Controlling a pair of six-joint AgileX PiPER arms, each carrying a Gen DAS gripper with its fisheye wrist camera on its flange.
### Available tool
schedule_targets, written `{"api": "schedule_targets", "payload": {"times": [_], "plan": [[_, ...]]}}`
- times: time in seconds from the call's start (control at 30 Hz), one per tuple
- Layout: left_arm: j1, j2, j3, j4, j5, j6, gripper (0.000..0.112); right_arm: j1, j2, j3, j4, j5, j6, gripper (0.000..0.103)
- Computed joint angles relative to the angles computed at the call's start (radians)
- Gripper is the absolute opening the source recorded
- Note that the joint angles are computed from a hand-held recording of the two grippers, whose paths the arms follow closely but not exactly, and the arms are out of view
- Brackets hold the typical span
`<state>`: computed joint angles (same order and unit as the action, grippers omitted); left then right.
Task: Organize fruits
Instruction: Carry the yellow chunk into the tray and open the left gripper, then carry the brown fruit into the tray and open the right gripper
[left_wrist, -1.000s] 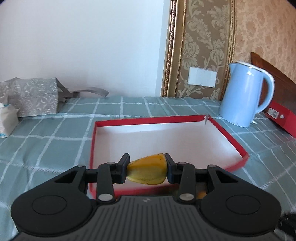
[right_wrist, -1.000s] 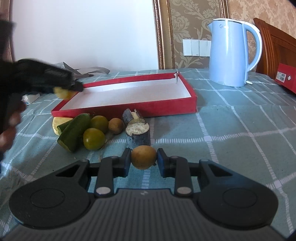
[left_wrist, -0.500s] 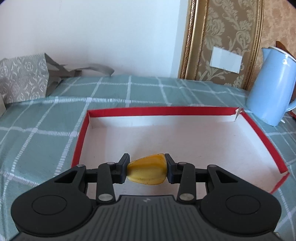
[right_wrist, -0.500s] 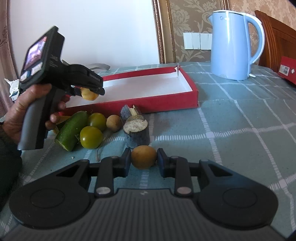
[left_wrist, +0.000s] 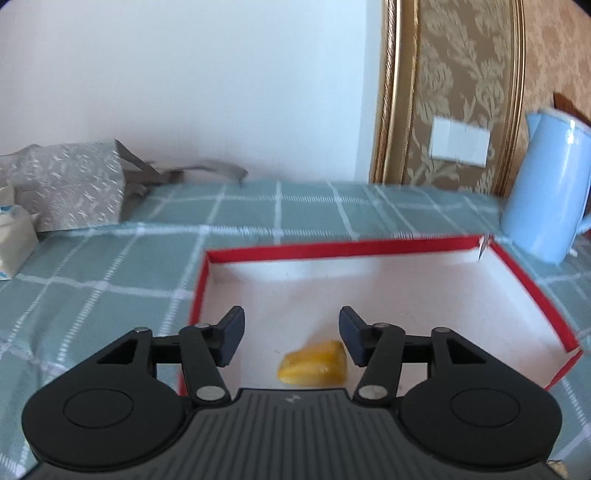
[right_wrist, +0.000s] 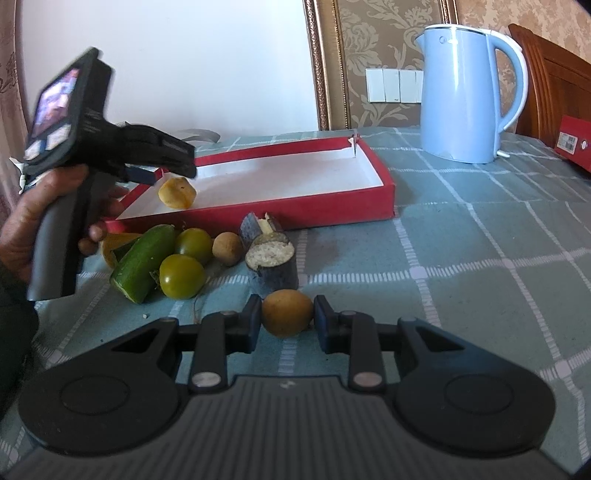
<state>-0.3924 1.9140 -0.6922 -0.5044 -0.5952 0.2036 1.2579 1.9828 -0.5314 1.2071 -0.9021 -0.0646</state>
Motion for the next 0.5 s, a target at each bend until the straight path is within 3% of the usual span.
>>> {"api": "schedule_targets", "payload": {"times": [0.17, 0.37, 0.5], "plan": [[0.018, -0.082, 0.128, 0.053, -0.070, -0.091, 0.058, 0.006, 0.000, -0.004, 0.018, -0.006, -0.015, 0.029], [-0.084, -0.153, 0.363, -0.029, -0.310, -0.094, 0.058, 0.022, 0.002, -0.008, 0.050, -0.022, -0.032, 0.029], [-0.161, -0.175, 0.534, 0.027, -0.460, -0.203, 0.062, 0.047, 0.002, -0.005, 0.087, -0.051, -0.035, 0.029]]}}
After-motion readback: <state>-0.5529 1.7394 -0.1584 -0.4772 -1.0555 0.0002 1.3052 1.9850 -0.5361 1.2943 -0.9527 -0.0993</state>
